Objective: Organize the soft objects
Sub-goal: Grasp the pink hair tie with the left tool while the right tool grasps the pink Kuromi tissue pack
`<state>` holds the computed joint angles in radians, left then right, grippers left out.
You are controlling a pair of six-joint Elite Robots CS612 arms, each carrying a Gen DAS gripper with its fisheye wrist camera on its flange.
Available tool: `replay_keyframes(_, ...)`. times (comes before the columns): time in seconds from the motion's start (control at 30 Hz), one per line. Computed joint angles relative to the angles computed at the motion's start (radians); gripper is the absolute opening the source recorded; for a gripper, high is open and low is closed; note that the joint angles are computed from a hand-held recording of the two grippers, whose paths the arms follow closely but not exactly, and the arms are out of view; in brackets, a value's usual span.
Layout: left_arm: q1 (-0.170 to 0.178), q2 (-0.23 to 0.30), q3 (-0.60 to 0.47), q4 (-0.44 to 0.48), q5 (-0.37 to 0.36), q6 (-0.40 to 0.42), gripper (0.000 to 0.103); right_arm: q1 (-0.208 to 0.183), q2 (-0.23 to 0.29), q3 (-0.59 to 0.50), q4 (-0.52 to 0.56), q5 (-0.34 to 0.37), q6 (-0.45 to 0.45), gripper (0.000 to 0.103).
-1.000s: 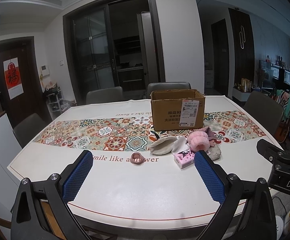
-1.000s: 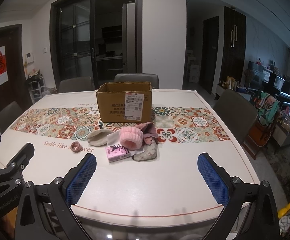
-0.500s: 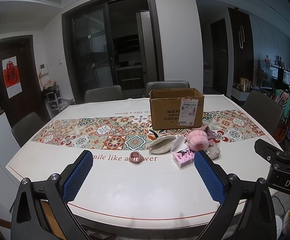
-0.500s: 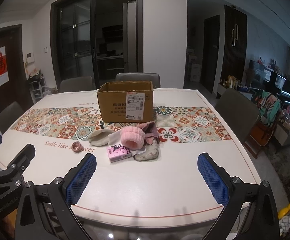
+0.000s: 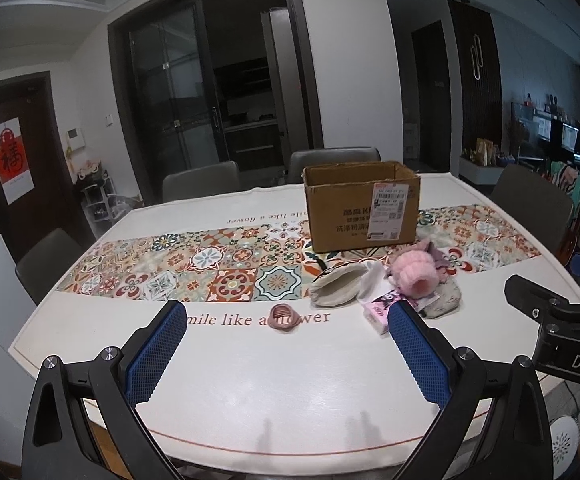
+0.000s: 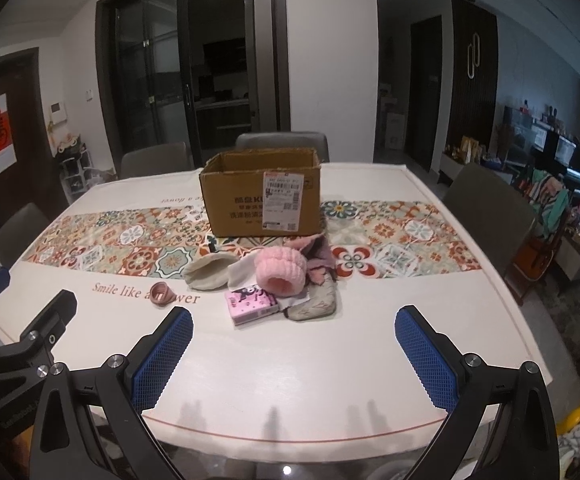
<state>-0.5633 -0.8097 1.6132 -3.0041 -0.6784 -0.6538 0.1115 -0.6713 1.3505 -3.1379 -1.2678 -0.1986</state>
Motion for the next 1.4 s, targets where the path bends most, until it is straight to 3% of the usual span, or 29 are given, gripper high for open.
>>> replay_keyframes(0.3, 0.062, 0.043, -0.027, -0.055, -0.085, 0.086, 0.102, 0.048, 0.063, -0.105, 0.111, -0.041, -0.007, 0.102)
replay_keyframes(0.8, 0.147, 0.138, -0.124, -0.03, -0.237, 0.132, 0.1, 0.102, 0.201, -0.312, 0.257, -0.153, -0.029, 0.102)
replay_keyframes(1.4, 0.199, 0.24, -0.241, 0.021, -0.358, 0.215, 0.095, 0.133, 0.339, -0.512, 0.394, -0.244, -0.118, 0.098)
